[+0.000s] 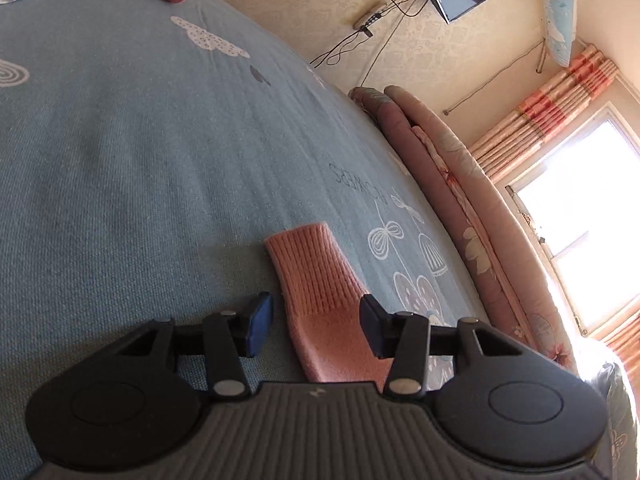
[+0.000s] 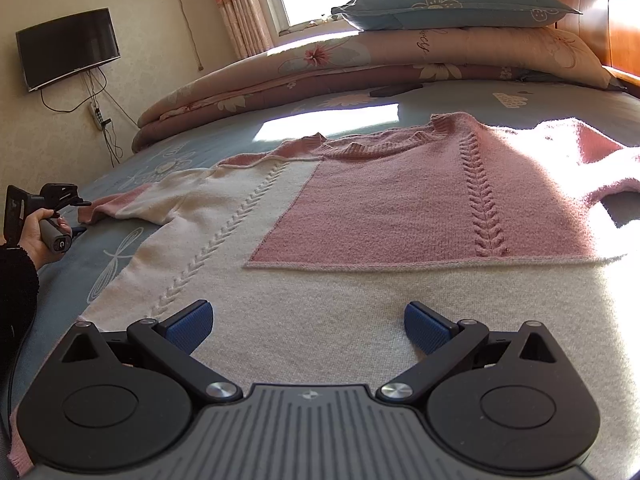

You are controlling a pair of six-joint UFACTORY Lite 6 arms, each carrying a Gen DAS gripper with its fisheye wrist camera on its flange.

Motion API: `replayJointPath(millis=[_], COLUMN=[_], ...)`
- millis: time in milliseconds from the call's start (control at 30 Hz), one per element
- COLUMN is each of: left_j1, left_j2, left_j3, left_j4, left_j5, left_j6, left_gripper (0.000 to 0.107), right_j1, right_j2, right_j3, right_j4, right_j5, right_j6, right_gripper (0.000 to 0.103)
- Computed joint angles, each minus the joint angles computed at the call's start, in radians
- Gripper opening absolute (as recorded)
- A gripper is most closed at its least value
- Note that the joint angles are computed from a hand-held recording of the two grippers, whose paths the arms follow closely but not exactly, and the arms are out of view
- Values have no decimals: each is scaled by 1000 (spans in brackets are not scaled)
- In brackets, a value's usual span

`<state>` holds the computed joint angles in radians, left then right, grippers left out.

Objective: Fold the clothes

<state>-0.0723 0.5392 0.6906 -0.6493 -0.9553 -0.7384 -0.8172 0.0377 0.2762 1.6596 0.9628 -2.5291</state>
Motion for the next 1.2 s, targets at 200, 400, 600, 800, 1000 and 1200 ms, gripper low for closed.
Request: replayJointPath(millis=[200, 400, 600, 800, 1000, 1200], left_j1=[-44, -121, -5, 29, 59, 41], left_j2=[-122, -288, -329, -277, -124, -43], left_j3=[-24, -132, -158, -103, 26, 109], left_j4=[-156, -335, -410, -102, 123, -86], left_j5=[78, 29, 210, 162, 230, 183], left_j6=[206, 357, 383, 229, 88, 280], left_gripper=[4, 12, 24, 37, 36, 36], right_j1=[0, 1, -1, 0, 6, -2], right_j2=[-3, -7, -13, -14, -10, -4], right_j3=[-1, -2, -1, -6, -6, -4], right_j4=[-5, -7, -17, -10, 1, -6], right_j5=[-3, -5, -8, -8, -10, -3], right_j6=[-3, -1, 8, -2, -14, -15], right_gripper=[103, 103, 103, 103, 103, 103])
